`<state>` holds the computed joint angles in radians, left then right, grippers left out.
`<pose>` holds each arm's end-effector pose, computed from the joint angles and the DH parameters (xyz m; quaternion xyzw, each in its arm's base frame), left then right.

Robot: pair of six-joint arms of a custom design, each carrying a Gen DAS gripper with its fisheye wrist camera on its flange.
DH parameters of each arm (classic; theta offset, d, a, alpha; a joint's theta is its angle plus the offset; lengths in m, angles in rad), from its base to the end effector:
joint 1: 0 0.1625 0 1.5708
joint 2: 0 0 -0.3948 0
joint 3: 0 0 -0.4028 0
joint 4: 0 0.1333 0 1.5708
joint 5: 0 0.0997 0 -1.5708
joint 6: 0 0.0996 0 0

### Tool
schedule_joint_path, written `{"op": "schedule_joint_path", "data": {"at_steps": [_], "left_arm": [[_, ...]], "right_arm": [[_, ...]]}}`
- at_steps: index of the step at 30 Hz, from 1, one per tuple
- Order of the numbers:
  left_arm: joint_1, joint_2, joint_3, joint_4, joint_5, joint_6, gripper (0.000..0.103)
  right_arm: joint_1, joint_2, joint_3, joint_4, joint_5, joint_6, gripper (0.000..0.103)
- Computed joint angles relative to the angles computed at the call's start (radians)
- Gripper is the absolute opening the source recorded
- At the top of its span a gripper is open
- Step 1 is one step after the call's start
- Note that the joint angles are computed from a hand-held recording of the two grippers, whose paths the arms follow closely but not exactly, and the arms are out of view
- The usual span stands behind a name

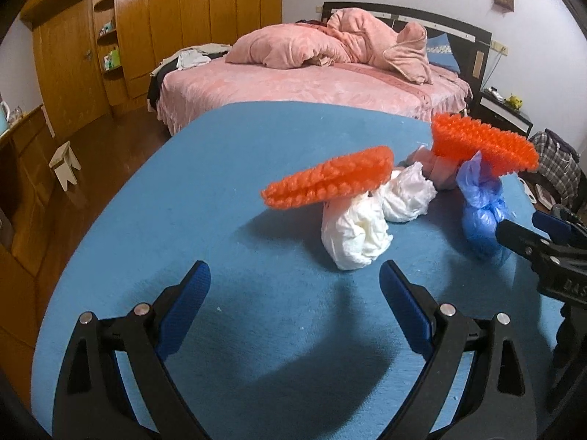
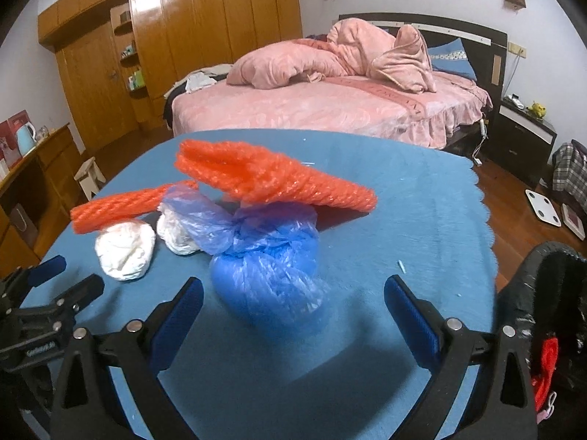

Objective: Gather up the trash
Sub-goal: 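Grasp the blue plastic bag with the right tool while the left tool grasps a white tissue wad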

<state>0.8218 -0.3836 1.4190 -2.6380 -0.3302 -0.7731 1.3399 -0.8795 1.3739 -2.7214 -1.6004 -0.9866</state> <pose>-0.2911 -0.6473 -0.0653 -0.0190 0.8134 -0.4102 0.4119 -0.0438 -0.7560 0.2575 0.3448 -0.8815 0.2563 0.1957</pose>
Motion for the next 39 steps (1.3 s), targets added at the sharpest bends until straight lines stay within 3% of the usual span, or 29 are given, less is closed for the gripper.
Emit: {"op": "schedule_joint_path", "data": {"at_steps": [7,9,11,14,21,31,33,37,39], "left_arm": [[0.005,0.002,0.0,0.003,-0.01,-0.014,0.091],[0.007,-0.001,0.003,0.002,-0.015,-0.018,0.091],[0.008,0.0,0.002,-0.007,-0.016,-0.013,0.091],[0.006,0.009,-0.006,-0.031,-0.018,0.007,0.09],[0.007,0.045,-0.056,-0.086,-0.04,0.074,0.086],[0.043,0.091,-0.172,-0.037,-0.068,0.099,0.083],[0.049,0.094,-0.184,-0.023,-0.08,0.101,0.079],[0.063,0.091,-0.197,0.027,-0.119,0.072,0.053],[0.062,0.093,-0.193,-0.006,-0.123,0.101,0.041]], "right_arm": [[0.014,0.035,-0.028,0.033,-0.034,0.0,0.092],[0.018,0.041,-0.033,0.049,-0.045,-0.01,0.085],[0.02,0.042,-0.035,0.068,-0.05,-0.018,0.066],[0.017,0.036,-0.035,0.096,-0.038,-0.026,0.055],[0.003,-0.015,0.024,0.085,-0.019,-0.026,0.053],[-0.011,-0.025,0.022,0.057,-0.033,0.0,0.053],[-0.014,-0.018,0.012,0.066,-0.044,0.014,0.053],[-0.015,-0.015,0.012,0.064,-0.052,0.011,0.053],[-0.015,-0.011,0.008,0.066,-0.059,0.013,0.053]]}}
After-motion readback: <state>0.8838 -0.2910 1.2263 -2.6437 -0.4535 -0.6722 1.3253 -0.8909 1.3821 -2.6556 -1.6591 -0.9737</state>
